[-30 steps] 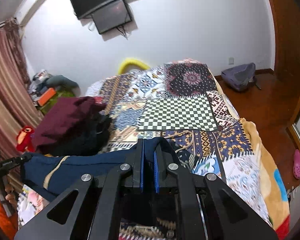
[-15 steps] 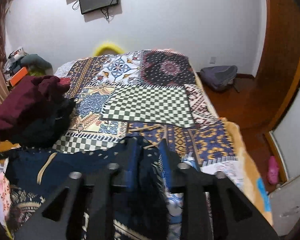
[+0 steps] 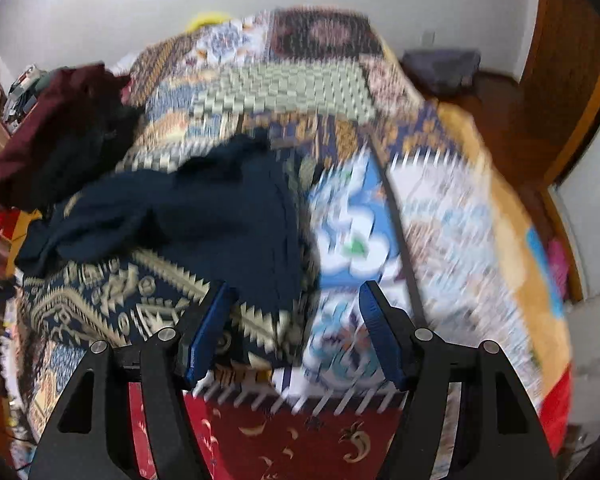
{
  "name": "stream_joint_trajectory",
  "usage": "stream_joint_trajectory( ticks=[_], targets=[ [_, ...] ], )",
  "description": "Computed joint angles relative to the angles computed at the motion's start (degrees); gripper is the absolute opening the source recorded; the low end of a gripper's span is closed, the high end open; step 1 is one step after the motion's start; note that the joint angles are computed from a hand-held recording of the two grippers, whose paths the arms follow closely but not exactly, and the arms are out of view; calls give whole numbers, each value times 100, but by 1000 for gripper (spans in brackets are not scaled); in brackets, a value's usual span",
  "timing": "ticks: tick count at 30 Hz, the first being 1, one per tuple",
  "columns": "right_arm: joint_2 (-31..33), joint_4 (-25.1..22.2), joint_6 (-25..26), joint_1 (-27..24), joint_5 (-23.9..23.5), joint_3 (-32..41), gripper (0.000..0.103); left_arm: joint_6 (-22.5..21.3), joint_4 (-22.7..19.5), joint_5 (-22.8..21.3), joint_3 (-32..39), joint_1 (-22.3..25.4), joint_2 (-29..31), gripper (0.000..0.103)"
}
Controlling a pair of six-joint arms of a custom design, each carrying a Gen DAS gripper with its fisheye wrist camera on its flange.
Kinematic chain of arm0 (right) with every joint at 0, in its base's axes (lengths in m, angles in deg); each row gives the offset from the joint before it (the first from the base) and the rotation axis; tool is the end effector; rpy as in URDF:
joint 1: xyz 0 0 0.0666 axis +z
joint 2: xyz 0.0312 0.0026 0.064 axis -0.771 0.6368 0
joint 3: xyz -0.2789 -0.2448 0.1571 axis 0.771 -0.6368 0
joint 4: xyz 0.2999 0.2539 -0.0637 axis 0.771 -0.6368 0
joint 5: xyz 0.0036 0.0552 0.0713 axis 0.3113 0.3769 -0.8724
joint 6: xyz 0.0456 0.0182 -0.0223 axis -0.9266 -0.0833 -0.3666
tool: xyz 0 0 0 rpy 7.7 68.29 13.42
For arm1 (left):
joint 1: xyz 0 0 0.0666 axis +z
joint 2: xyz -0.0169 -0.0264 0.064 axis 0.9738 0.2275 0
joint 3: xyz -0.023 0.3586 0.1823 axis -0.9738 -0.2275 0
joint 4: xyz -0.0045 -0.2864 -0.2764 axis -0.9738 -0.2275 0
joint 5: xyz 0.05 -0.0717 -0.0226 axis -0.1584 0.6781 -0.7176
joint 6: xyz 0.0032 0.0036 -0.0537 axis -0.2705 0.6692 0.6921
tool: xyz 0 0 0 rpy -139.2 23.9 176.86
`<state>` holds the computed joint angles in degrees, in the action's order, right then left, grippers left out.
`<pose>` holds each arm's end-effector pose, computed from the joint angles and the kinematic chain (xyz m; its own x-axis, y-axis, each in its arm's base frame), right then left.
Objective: Fold large clothes
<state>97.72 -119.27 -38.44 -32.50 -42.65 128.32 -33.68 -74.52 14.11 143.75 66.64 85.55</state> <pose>0.6160 0.1998 0.5201 -0.8787 0.0947 -0.4678 -0.0015 0.9796 0.2012 0.6006 -0.1135 0.4934 -0.8680 -0.3214 -0.3784 -0.1942 0.9213 -0.3370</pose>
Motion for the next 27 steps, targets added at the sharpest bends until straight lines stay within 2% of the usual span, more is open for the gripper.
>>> stream_joint_trajectory(
  ticks=[3, 5, 8, 10, 11, 12, 13, 14, 16, 19, 22, 27],
  targets=[
    [-89, 257, -72, 38, -45, -187, 63, 178, 95, 589, -478, 2, -37, 80],
    [-91, 330, -87, 65, -184, -197, 63, 207, 412, 678, -721, -66, -126, 80],
    [-108, 497, -19, 167, -224, -291, 63, 223, 577, 652, -750, -150, -106, 82],
    [-145, 624, 31, 277, -15, -407, 55, 253, 680, 739, -766, -175, -76, 82],
    [-151, 661, 38, 287, -62, -430, 41, 267, 707, 729, -760, -193, -63, 82],
    [-137, 657, 0, 282, -226, -423, 25, 268, 744, 730, -767, -207, -66, 77],
    [-96, 566, -56, 283, -254, -353, 23, 261, 766, 757, -769, -210, -57, 68],
    [-71, 569, -70, 278, -215, -314, 20, 260, 779, 790, -777, -214, -63, 64],
    [-173, 715, -103, 296, -161, -398, 15, 290, 878, 915, -838, -218, -116, 48],
    [-361, 945, -193, 296, -230, -558, 11, 336, 1022, 994, -974, -160, -278, 18],
    [-548, 1076, -176, 331, -273, -689, 11, 363, 1183, 999, -1079, -147, -474, 13],
    [-915, 1258, -70, 436, -220, -1054, 10, 164, 1214, 787, -1080, -180, -843, 11]
  ],
)
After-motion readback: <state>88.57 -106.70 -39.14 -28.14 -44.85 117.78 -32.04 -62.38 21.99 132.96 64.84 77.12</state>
